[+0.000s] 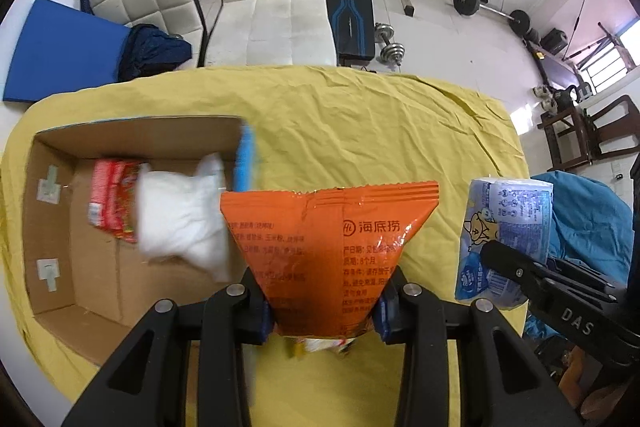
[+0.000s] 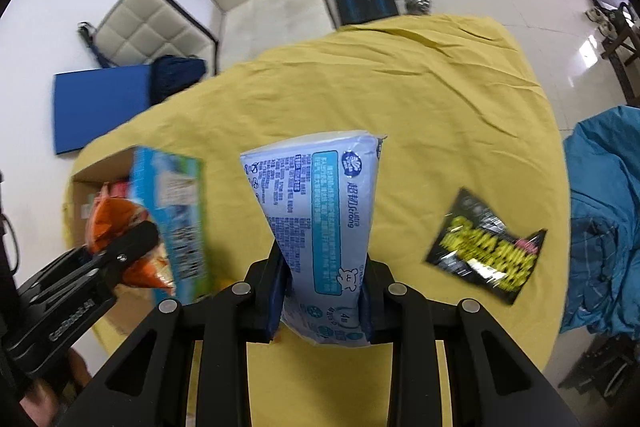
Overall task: Organize soft objects
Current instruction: 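Lower both packs into the box and open both tools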
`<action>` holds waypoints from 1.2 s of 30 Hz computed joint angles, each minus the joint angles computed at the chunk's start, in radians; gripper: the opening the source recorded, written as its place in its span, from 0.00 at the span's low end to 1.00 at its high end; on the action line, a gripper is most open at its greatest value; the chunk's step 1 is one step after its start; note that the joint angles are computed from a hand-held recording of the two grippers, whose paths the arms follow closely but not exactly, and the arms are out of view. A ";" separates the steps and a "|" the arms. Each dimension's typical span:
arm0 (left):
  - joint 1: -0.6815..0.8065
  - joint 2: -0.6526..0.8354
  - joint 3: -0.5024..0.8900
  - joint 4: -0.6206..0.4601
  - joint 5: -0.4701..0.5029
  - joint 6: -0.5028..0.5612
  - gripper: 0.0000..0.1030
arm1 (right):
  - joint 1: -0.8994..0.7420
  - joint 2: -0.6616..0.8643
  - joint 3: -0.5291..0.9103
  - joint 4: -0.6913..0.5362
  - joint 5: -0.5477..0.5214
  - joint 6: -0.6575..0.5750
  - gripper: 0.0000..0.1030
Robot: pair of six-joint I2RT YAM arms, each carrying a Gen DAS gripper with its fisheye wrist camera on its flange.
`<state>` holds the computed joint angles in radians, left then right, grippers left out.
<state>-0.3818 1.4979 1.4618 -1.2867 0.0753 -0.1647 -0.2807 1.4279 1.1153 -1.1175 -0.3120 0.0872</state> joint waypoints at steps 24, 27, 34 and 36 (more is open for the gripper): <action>0.828 0.228 0.201 -0.069 0.033 0.767 0.33 | 0.915 0.275 0.204 0.248 0.113 0.798 0.30; 0.835 0.300 0.200 -0.022 0.000 0.773 0.33 | 0.943 0.337 0.183 0.296 0.103 0.824 0.30; 0.775 0.418 0.144 0.185 -0.139 0.765 0.33 | 0.982 0.493 0.188 0.373 0.088 0.861 0.31; 0.753 0.443 0.129 0.225 -0.171 0.768 0.33 | 0.985 0.528 0.206 0.376 0.085 0.857 0.31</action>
